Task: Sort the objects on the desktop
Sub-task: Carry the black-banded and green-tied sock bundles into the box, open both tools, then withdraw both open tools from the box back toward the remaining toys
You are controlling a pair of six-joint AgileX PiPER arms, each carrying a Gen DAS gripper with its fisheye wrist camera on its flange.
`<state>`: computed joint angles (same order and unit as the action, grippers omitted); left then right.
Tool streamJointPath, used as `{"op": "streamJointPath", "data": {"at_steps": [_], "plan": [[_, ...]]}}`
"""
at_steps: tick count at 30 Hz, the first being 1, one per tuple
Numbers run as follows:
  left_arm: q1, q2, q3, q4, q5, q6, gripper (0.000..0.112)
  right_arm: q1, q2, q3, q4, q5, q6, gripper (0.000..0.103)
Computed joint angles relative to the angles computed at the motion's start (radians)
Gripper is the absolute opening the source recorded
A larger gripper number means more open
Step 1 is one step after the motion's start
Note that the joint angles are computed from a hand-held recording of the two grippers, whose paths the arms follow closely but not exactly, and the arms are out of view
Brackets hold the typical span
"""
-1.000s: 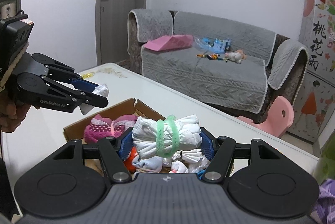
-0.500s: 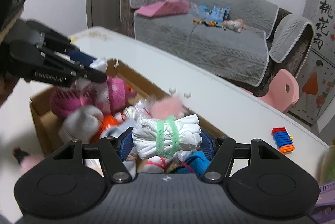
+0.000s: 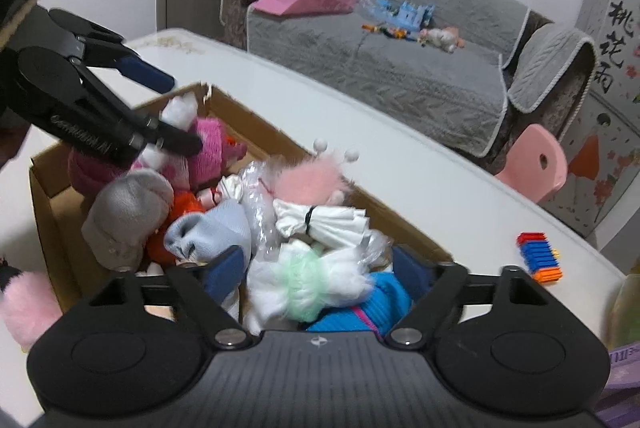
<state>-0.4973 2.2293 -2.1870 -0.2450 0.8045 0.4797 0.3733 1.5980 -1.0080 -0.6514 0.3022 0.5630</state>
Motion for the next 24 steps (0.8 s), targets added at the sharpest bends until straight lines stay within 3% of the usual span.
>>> {"op": "streamJointPath", "data": {"at_steps": [3,8,13,16,20,24], "plan": [[0.007,-0.094,0.146,-0.025,-0.081,0.028,0.091,0.025,-0.057,0.036,-0.075,0.01,0.079,0.081],[0.053,-0.324,0.517,-0.197,-0.242,0.222,0.093,0.124,-0.175,0.143,-0.297,0.031,0.325,0.085],[0.139,-0.527,0.847,-0.46,-0.299,0.491,0.097,0.307,-0.264,0.274,-0.567,0.055,0.629,0.091],[0.18,-0.596,0.98,-0.555,-0.302,0.588,0.098,0.399,-0.244,0.301,-0.7,0.028,0.771,0.093],[0.188,-0.636,1.08,-0.546,-0.343,0.586,0.098,0.508,-0.119,0.255,-0.786,0.057,0.87,0.093],[0.199,-0.67,1.164,-0.605,-0.39,0.612,0.098,0.533,-0.02,0.234,-0.956,0.069,1.158,0.093]]}}
